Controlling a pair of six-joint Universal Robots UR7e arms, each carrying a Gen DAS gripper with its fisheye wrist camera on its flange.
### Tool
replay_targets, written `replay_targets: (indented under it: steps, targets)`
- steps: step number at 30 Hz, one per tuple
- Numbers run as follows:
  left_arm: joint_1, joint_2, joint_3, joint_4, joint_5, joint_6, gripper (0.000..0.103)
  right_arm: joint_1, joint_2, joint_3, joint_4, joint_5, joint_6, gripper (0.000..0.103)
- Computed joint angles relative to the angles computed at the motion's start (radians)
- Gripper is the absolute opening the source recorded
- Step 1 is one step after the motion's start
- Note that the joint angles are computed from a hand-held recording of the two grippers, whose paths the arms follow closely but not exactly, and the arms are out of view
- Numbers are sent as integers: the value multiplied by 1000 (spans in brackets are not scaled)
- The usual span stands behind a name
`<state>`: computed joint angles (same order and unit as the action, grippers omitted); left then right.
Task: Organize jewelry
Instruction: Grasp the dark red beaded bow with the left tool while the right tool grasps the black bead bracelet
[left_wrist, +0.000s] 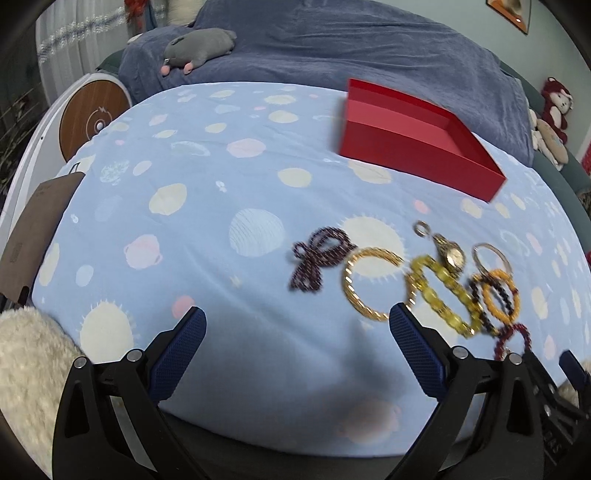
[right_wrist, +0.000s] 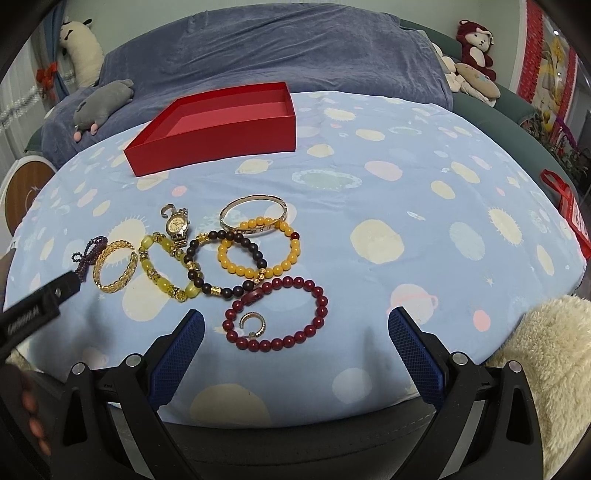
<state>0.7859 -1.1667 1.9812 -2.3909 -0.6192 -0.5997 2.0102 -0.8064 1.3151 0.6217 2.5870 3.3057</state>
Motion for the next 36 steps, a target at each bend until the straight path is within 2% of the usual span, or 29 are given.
replay_targets:
  steps: [3, 5, 7, 10, 12, 13, 14, 17, 18, 21, 23, 26, 31, 33, 36]
  targets:
    - [33, 26, -39, -5, -10, 63, 82, -6, 10, -11, 9, -6, -4, 96]
    - [58, 40, -62, -10, -39, 98, 67, -9, 16, -17, 20, -13, 1, 96]
    - [77, 49, -81, 7, -71, 103, 63, -11, 17, -18, 22, -17, 3, 96]
    - [79, 54, -83, -25, -81, 129, 62, -13, 12, -12, 14, -23, -1, 96]
    - [77, 59, -85, -24, -74, 132, 57, -15, 9, -9, 13, -33, 0, 96]
    - [77, 59, -83, -37, -79, 142, 50, -16, 9, -10, 15, -35, 0, 96]
    - [78, 59, -83, -45, -82, 149, 37, -17, 9, -11, 19, -37, 3, 96]
    - [83, 59, -82, -69, -104, 173, 14, -22, 8, -18, 46, -45, 28, 96]
    - [84, 58, -81, -78, -113, 180, 11, -24, 7, -19, 51, -45, 36, 96]
    - [85, 52, -75, -99, -130, 190, 10, -29, -2, -23, 72, -57, 67, 95]
    - [83, 43, -65, -108, -132, 180, 10, -31, -3, -31, 81, -63, 67, 91]
    - [77, 25, -50, -100, -138, 157, 10, -32, 10, -67, 98, -78, 33, 80]
    - [56, 4, -29, -114, -121, 166, 10, -48, 69, -166, 159, -115, -15, 54]
    - [54, -3, -26, -104, -121, 154, 10, -56, 95, -206, 186, -124, -16, 48]
    - [54, -9, -22, -101, -123, 144, 10, -69, 117, -240, 204, -137, -19, 47]
